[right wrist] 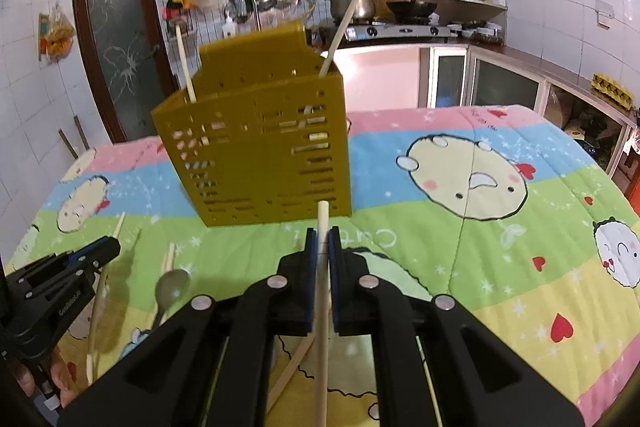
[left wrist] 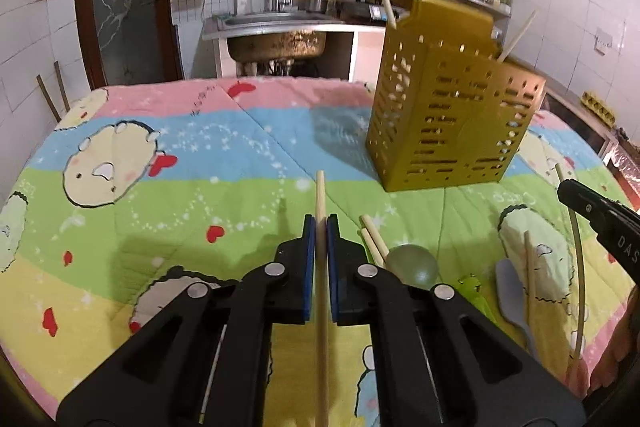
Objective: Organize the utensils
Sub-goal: 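Carry both chopsticks up and lower them into the yellow caddy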
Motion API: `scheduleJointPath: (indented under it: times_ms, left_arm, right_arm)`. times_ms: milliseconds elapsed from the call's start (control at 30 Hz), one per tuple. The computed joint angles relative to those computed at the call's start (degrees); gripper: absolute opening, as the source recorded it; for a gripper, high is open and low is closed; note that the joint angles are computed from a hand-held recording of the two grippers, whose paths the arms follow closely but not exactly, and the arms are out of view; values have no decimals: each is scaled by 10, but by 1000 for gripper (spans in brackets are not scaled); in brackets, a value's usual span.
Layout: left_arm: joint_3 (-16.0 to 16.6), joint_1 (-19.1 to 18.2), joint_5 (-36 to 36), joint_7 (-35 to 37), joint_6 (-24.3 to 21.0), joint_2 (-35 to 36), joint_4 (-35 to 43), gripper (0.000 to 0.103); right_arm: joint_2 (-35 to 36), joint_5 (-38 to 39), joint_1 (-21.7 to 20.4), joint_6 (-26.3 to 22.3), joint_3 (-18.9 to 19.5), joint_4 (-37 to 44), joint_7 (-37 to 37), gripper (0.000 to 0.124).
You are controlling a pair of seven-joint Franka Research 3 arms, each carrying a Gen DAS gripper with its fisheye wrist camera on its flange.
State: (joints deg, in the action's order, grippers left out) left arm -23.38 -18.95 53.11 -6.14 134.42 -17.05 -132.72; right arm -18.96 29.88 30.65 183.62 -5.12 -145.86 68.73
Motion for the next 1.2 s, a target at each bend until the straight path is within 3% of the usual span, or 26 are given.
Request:
scheduleJointPath:
  times_ms: [167, 300, 567, 767, 900, 1200]
  left_arm:
    - [-17, 3, 32, -35, -10, -38, -14, 5]
    - [-39, 2, 55, -58, -40, -65, -19, 5]
    - [-70, -13, 65, -84, -89, -110, -33, 5]
    - [-101, -35, 75, -92, -157, -124, -29, 5]
    - [-108, -50, 77, -87, -176, -134, -30, 5]
    - [-112, -63, 82, -104, -187, -148, -40, 5]
  right_arm:
    - [-27, 1, 47, 44, -39, -17, -7, 6]
    - [-50, -28, 56, 71, -49, -35, 10, 6]
    - [-103, -91, 25, 111, -34, -86, 41, 6]
    - [-150, -132, 14, 139, -35, -139, 76, 6]
    - [-169, -156, -8, 168, -18, -166, 90, 6]
    - [-213, -180, -30, 157, -9, -186, 116, 6]
